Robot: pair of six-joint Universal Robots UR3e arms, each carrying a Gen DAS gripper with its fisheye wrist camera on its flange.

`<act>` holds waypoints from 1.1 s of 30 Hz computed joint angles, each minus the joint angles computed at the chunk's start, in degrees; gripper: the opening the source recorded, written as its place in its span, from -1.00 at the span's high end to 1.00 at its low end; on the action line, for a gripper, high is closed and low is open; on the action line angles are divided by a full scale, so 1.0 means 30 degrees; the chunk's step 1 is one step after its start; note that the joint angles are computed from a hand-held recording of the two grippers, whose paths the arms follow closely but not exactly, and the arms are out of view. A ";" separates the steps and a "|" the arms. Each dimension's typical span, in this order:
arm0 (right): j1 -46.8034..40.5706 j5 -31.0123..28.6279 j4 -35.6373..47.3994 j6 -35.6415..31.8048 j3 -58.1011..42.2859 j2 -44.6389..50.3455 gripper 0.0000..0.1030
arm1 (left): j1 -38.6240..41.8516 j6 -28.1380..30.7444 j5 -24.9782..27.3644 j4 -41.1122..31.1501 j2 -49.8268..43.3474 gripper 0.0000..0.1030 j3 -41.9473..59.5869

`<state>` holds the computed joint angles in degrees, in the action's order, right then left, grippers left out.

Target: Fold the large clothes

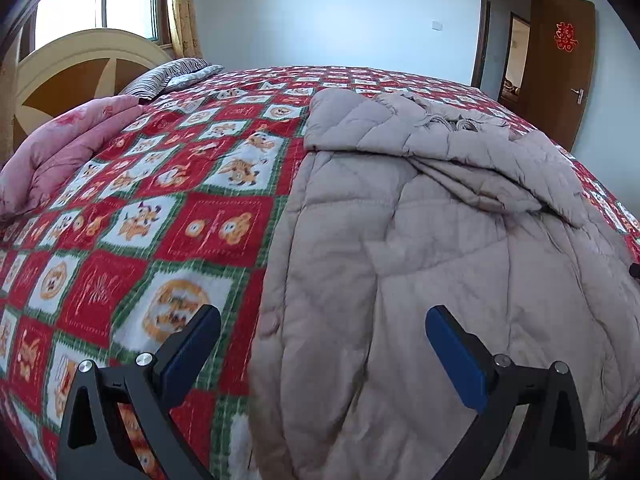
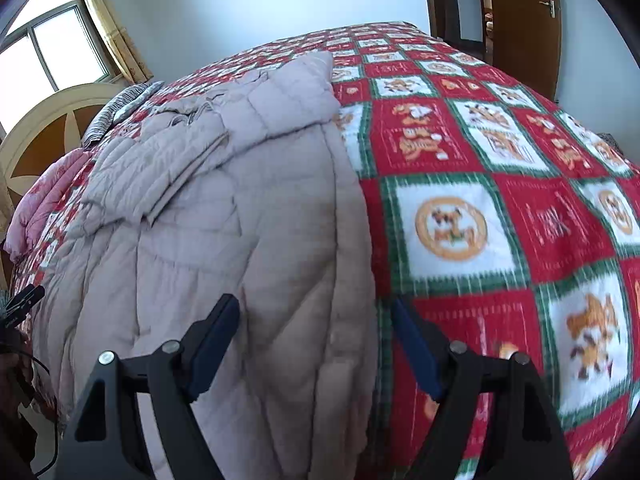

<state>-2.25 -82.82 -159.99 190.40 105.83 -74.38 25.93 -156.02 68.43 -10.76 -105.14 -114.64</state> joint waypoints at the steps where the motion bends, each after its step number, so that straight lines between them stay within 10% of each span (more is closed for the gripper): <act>1: 0.0155 0.0036 -0.0331 0.0161 0.0885 -0.0496 -0.56 | 0.0384 0.0343 -0.0182 0.0162 0.0461 -0.98 -0.0869; 8: 0.0884 -0.0151 -0.4320 0.1581 0.6984 -0.3673 -0.54 | 0.3282 0.2019 -0.3027 -0.0196 0.3032 -0.98 -0.5705; 25: 0.1697 0.0481 -0.8700 0.3269 1.0441 -0.4048 0.45 | 0.3968 0.2525 -0.4386 0.1038 0.3637 -0.97 -0.7756; 31: 0.1886 0.0718 -0.9297 0.3265 1.0659 -0.3812 0.57 | 0.4139 0.3452 -0.4967 0.1309 0.4224 -0.52 -0.8691; 33: 0.1692 0.0989 -0.9913 0.3253 1.1021 -0.3711 0.59 | 0.4556 0.3957 -0.5458 0.0858 0.4560 -0.08 -0.8864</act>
<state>2.83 -79.85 -189.73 200.16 138.89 -85.51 39.60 -144.15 52.06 -8.19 -91.45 -141.23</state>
